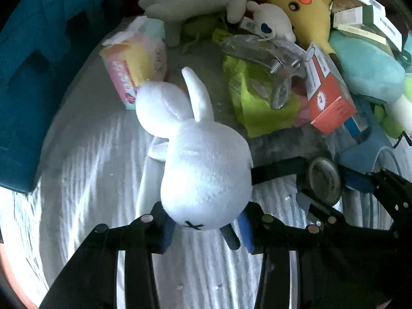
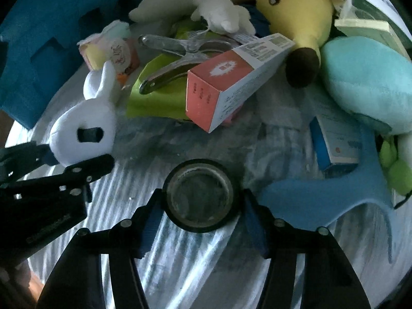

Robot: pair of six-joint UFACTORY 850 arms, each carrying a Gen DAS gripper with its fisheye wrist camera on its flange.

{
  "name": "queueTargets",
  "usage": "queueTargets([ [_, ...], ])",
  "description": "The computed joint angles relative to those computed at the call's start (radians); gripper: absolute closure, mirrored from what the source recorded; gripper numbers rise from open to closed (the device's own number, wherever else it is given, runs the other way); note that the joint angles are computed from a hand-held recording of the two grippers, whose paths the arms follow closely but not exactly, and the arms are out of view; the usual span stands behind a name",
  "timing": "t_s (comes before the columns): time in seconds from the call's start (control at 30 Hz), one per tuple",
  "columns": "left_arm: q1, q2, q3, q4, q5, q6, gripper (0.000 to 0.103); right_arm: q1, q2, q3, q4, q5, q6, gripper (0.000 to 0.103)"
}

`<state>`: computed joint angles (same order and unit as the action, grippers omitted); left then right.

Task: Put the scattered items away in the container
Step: 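Grasp the white bunny plush with the left tool while the right tool grasps the tape roll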

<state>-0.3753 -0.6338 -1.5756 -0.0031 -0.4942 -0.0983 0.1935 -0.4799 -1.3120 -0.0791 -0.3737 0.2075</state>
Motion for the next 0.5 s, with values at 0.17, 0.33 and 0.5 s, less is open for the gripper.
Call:
queueTargets([
  [0.17, 0.018, 0.042, 0.034, -0.041, 0.006, 0.043, 0.062, 0.0, 0.012, 0.004, 0.05, 0.008, -0.032, 0.044],
  [0.33, 0.027, 0.044, 0.018, -0.04, -0.039, 0.046, 0.054, -0.005, 0.005, -0.007, 0.089, -0.003, -0.055, 0.044],
  [0.5, 0.029, 0.034, -0.022, -0.073, -0.059, 0.088, 0.048, -0.007, 0.004, -0.009, 0.103, -0.006, -0.066, 0.043],
])
